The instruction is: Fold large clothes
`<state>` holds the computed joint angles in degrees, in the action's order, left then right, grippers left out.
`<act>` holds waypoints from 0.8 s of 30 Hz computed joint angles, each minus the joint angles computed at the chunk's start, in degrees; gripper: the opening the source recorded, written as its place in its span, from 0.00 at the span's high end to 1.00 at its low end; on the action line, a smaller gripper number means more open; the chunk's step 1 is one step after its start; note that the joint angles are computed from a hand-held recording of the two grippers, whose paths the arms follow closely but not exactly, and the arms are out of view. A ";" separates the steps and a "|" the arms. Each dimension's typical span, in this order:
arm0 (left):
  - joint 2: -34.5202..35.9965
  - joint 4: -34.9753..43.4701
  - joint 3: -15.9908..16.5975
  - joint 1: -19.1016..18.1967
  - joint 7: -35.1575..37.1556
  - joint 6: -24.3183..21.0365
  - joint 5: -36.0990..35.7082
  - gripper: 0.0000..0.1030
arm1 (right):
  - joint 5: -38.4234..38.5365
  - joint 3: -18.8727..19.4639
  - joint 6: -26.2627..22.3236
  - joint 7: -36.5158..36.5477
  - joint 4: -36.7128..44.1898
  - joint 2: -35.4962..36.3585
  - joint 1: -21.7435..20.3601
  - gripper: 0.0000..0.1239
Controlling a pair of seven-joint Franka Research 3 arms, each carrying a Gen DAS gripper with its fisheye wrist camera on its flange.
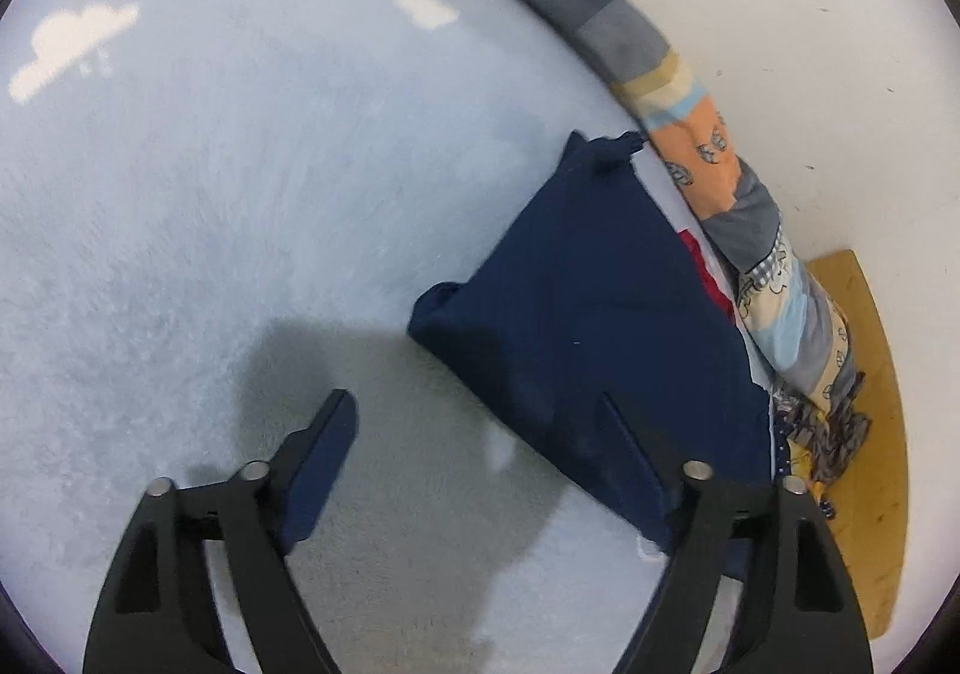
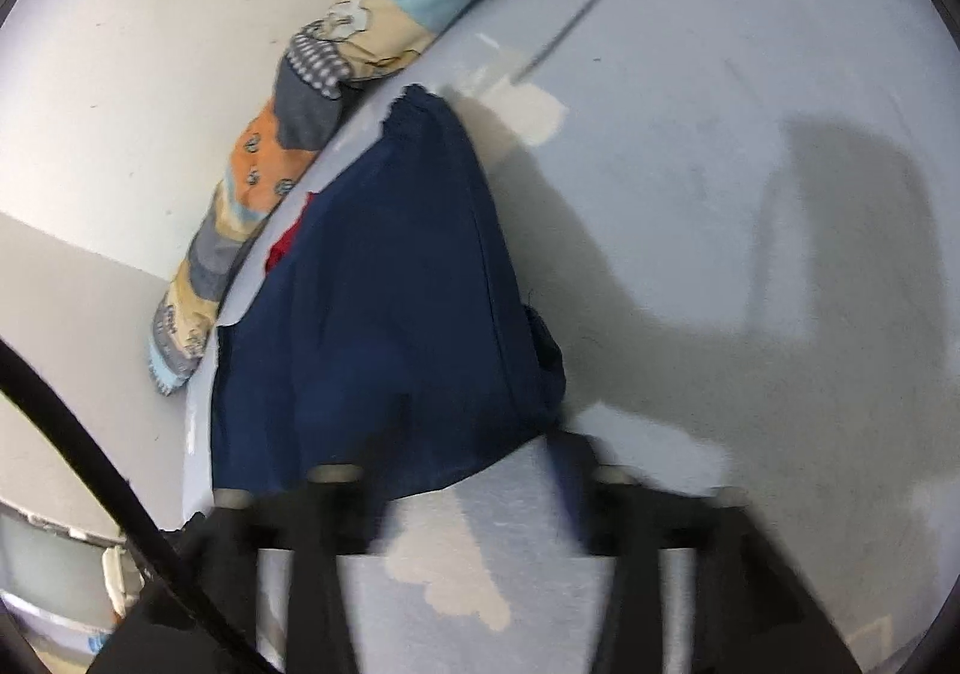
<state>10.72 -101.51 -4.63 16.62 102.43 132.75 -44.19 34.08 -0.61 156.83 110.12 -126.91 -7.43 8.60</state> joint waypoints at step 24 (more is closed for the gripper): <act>2.33 1.16 -2.52 -2.21 -2.67 5.97 17.04 0.01 | -29.91 1.96 -3.18 25.06 0.83 2.39 -2.75 0.45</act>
